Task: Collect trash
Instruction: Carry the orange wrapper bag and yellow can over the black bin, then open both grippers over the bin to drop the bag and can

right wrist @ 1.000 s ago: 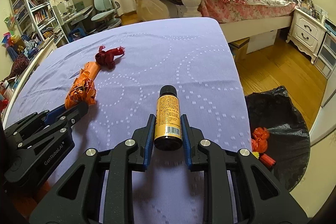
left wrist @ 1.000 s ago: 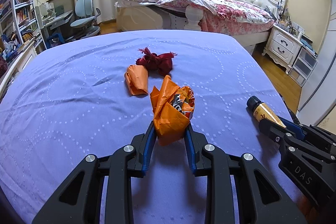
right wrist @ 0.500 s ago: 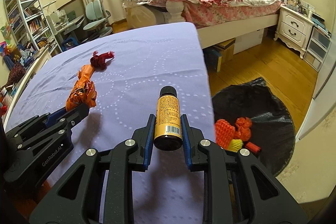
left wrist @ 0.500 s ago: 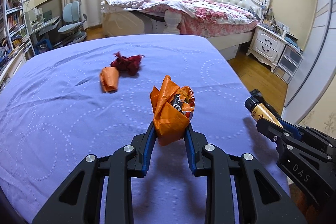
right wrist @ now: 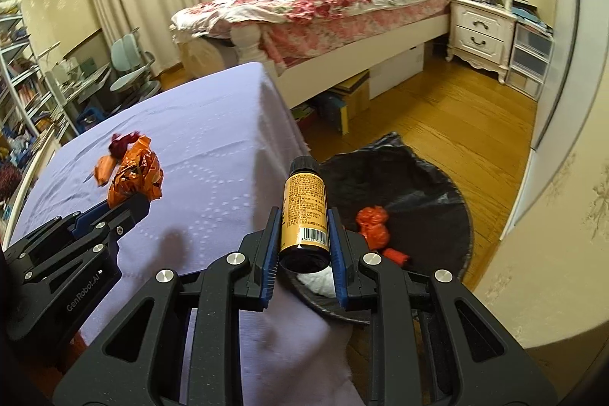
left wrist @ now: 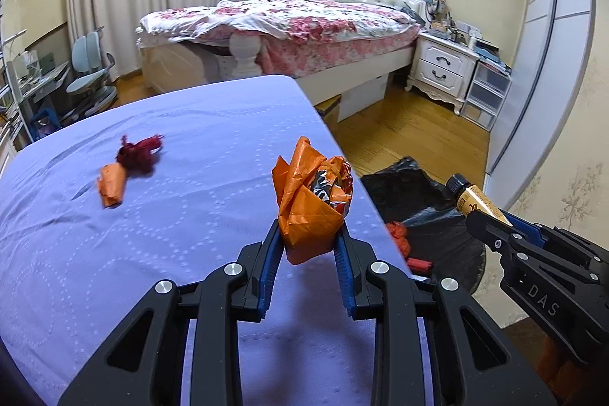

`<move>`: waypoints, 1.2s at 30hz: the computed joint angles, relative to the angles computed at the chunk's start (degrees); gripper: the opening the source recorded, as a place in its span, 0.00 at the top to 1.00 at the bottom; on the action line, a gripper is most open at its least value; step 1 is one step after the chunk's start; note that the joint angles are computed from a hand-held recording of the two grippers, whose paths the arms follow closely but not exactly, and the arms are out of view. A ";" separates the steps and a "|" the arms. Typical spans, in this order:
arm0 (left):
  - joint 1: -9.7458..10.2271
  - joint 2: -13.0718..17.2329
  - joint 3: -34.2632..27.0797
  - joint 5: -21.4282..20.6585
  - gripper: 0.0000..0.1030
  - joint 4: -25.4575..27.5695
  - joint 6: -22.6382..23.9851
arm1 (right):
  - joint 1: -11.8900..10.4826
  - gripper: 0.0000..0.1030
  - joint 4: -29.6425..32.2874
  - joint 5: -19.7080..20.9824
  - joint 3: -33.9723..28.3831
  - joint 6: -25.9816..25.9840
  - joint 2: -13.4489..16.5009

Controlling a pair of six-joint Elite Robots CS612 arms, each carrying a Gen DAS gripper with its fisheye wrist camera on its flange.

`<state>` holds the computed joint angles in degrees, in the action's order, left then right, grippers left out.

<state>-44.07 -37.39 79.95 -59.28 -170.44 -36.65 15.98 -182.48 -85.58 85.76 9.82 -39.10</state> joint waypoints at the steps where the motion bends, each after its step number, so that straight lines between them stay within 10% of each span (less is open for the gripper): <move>1: -0.01 0.48 -0.96 -0.37 0.72 0.41 0.50 | -0.15 0.77 -0.07 -0.08 0.08 0.11 -0.04; 26: -0.41 6.15 -12.16 -3.02 0.72 7.86 4.91 | -3.12 0.76 0.11 -1.53 -2.45 2.90 2.36; 36: -0.36 6.10 -12.20 -3.37 0.29 9.18 2.19 | -3.23 0.57 -0.06 -3.43 -2.34 4.48 2.53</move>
<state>-44.43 -31.29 67.75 -62.65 -161.26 -34.46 12.75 -182.54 -89.01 83.43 14.30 -36.57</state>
